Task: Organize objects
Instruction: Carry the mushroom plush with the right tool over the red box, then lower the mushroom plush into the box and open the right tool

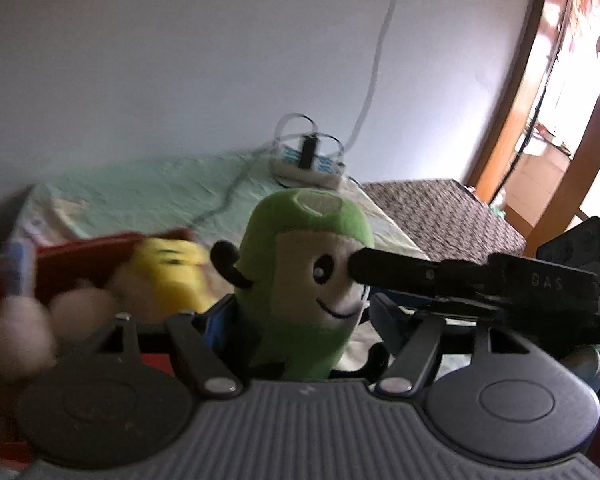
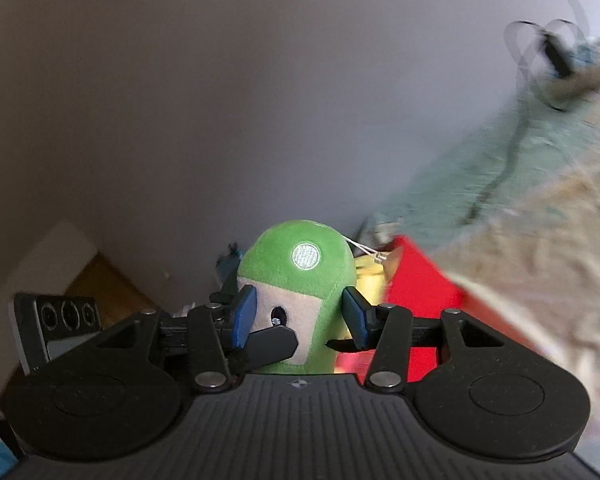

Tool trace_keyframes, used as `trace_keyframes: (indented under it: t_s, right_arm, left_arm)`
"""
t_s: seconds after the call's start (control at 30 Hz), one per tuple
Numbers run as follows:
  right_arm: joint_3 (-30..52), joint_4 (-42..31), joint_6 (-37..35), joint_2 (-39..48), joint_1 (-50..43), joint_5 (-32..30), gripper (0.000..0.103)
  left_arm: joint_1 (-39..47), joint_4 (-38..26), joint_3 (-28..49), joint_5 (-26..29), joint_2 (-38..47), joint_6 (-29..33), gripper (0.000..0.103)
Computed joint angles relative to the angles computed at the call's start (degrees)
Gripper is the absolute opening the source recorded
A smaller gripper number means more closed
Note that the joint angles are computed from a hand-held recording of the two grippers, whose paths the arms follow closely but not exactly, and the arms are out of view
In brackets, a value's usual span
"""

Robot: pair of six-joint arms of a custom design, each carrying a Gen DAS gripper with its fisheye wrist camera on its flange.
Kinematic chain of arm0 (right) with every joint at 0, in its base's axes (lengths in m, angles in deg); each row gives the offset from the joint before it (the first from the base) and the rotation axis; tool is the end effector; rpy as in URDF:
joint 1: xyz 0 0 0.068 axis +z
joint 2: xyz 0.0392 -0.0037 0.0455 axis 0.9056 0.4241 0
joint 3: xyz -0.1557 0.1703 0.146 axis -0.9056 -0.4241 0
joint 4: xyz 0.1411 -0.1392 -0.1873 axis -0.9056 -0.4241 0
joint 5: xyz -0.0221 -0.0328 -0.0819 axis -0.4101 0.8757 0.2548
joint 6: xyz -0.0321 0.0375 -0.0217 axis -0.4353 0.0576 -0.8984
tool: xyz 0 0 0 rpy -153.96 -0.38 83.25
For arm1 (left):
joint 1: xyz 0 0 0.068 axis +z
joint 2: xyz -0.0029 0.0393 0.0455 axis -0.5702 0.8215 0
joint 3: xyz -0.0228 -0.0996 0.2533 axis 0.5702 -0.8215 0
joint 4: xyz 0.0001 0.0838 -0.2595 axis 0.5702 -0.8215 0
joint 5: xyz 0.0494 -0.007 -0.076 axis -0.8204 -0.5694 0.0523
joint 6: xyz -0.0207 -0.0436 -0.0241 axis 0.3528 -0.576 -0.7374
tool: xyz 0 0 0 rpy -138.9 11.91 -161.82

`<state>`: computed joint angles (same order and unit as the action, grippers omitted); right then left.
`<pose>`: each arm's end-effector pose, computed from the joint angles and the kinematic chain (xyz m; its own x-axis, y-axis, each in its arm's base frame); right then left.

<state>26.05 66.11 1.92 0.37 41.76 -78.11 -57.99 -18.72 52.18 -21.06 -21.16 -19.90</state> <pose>0.1410 -0.0280 0.1517 -0.4806 0.5636 -0.6718 -0.3022 0.6127 0.7302 0.1828 -0.0926 0.2274 -0.5445 0.2748 -0.7925 0.6522 0.7328 -0.1940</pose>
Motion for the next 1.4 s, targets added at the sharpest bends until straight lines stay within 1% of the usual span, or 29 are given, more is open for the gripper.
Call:
trace_keyframes:
  t_s: [0.07, 0.13, 0.17, 0.27, 0.33, 0.43, 0.53, 0.6, 0.67, 0.7, 0.77, 0.9, 0.97, 1.03, 1.13, 1.2, 1.27, 1.4]
  right_arm:
    - [0.7, 6.0, 1.2, 4.0, 12.1, 10.3, 0.05]
    - [1.8, 14.8, 2.0, 12.4, 22.8, 18.9, 0.049]
    - [2.6, 19.2, 2.1, 17.3, 27.5, 22.6, 0.049]
    - [6.2, 31.0, 2.9, 32.2, 37.8, 30.1, 0.049]
    - [9.3, 35.5, 1.7, 39.8, 42.6, 33.8, 0.048]
    - [13.8, 36.9, -1.6, 46.7, 47.2, 37.9, 0.048]
    - [17.7, 34.2, -7.1, 50.3, 50.6, 42.1, 0.048]
    - [19.4, 32.3, -11.3, 51.5, 52.5, 45.4, 0.048]
    - [20.8, 30.7, -13.6, 52.9, 54.4, 49.0, 0.048]
    - [22.0, 30.6, -14.7, 54.6, 55.1, 50.5, 0.047]
    - [20.6, 32.0, -16.4, 55.0, 56.1, 51.6, 0.047]
    - [20.4, 33.8, -19.1, 56.9, 57.0, 53.6, 0.047]
    - [22.1, 32.1, -20.1, 58.1, 56.8, 52.6, 0.047]
    - [22.3, 29.4, -20.5, 56.9, 57.1, 51.8, 0.047]
    - [21.6, 28.5, -18.9, 55.9, 57.0, 51.0, 0.047]
    - [21.0, 26.6, -16.4, 54.5, 55.6, 48.2, 0.048]
    - [20.0, 26.2, -13.9, 53.0, 55.6, 47.5, 0.05]
    - [16.8, 30.9, -10.2, 49.2, 55.8, 49.6, 0.05]
  left_arm:
    - [7.7, -2.4, -0.3, 4.8, -1.8, 4.3, 0.073]
    - [16.3, -5.1, -0.2, 9.9, -2.6, 9.8, 0.073]
    - [20.0, -6.1, -0.2, 11.3, -2.9, 12.4, 0.073]
    - [31.4, -8.8, 0.6, 15.9, -1.6, 20.3, 0.073]
    - [38.9, -10.1, 2.4, 19.2, 2.3, 25.1, 0.073]
    - [45.9, -9.6, 4.4, 21.6, 8.1, 29.6, 0.073]
    - [49.1, -6.8, 4.9, 21.4, 12.8, 32.4, 0.073]
    - [48.7, -2.8, 3.5, 18.9, 14.2, 32.8, 0.072]
    - [47.2, 0.4, 2.2, 15.7, 15.4, 33.0, 0.07]
    - [47.4, 1.4, 1.9, 15.1, 16.3, 33.8, 0.07]
    - [49.2, 0.9, 2.2, 15.7, 17.9, 36.3, 0.07]
    - [50.9, -0.3, 2.4, 16.6, 19.1, 38.9, 0.07]
    - [51.8, -2.1, 2.6, 17.2, 19.2, 40.4, 0.07]
    - [52.9, -3.5, 2.5, 17.6, 19.1, 42.0, 0.07]
    - [54.5, -5.1, 2.8, 18.3, 19.9, 44.8, 0.069]
    - [55.8, -5.4, 2.4, 19.3, 19.1, 46.2, 0.069]
    - [56.8, -8.5, 3.5, 20.4, 19.6, 48.4, 0.069]
    - [58.1, -10.0, 4.5, 21.9, 19.5, 49.5, 0.069]
